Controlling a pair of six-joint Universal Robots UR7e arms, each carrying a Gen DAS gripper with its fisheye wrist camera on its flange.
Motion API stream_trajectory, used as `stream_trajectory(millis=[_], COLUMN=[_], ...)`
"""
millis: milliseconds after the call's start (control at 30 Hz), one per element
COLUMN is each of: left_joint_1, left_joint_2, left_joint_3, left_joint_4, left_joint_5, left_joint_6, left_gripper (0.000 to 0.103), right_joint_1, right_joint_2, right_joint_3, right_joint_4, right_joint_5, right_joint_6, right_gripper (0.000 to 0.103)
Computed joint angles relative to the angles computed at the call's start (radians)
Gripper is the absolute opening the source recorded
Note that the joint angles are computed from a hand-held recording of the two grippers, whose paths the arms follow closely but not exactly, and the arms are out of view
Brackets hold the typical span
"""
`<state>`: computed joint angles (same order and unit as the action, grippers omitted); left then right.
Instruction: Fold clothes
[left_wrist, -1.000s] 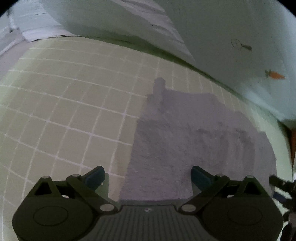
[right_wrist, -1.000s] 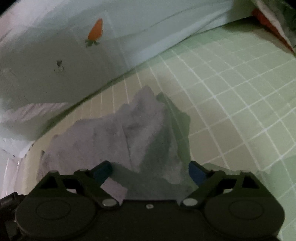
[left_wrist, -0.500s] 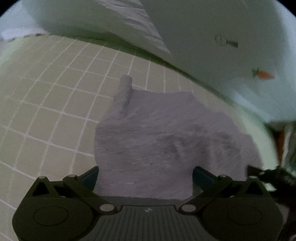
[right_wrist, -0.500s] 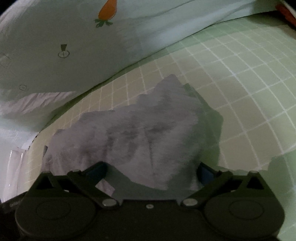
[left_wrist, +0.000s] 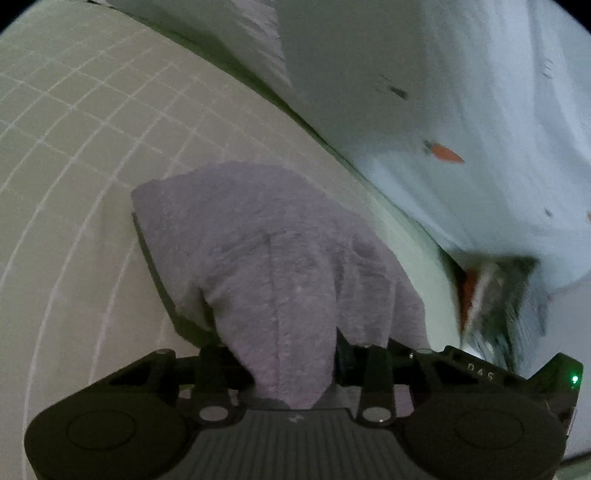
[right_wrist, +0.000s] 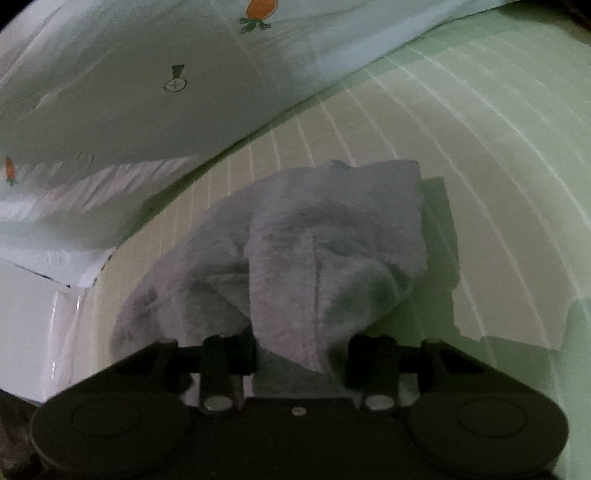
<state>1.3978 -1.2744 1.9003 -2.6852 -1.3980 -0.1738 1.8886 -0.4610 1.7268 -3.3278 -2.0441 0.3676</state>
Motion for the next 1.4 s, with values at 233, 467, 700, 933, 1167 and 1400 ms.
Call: stream_trajectory(millis=[233, 467, 700, 933, 1167, 1400], left_joint_1=[-0.052, -0.164, -0.34, -0.498, -0.566, -0.552], left_joint_2=[-0.087, -0.058, 0.112, 0.394, 0.711, 0.961], left_joint_3=[0.089, 0.114, 0.113, -0.089, -0.562, -0.88], left_joint_4=[0.066, 0.103, -0.126, -0.359, -0.32, -0.136], left_joint_5=[-0.066, -0.184, -0.263, -0.313, -0.252, 0.179], left_joint_6=[0.096, 0.226, 0.167, 0.13, 0.165, 0.117], left_gripper=[0.036, 0.03, 0.029, 0.029, 0.041, 0.072], right_joint_1=[0.067, 0.143, 0.088, -0.111, -0.269, -0.423], right_joint_2=[-0.086, -0.211, -0.408, -0.787, -0.977, -0.764], right_joint_3=[0.237, 0.427, 0.62, 0.67, 0.423, 0.058], right_joint_4=[-0.219, -0.38, -0.668, -0.67, -0.444, -0.365], right_joint_5=[-0.067, -0.261, -0.289, -0.044, 0.142, -0.07], right_joint_6=[0.152, 0.196, 0.033, -0.307, -0.555, -0.583], right_gripper=[0.04, 0.04, 0.04, 0.04, 0.044, 0.088])
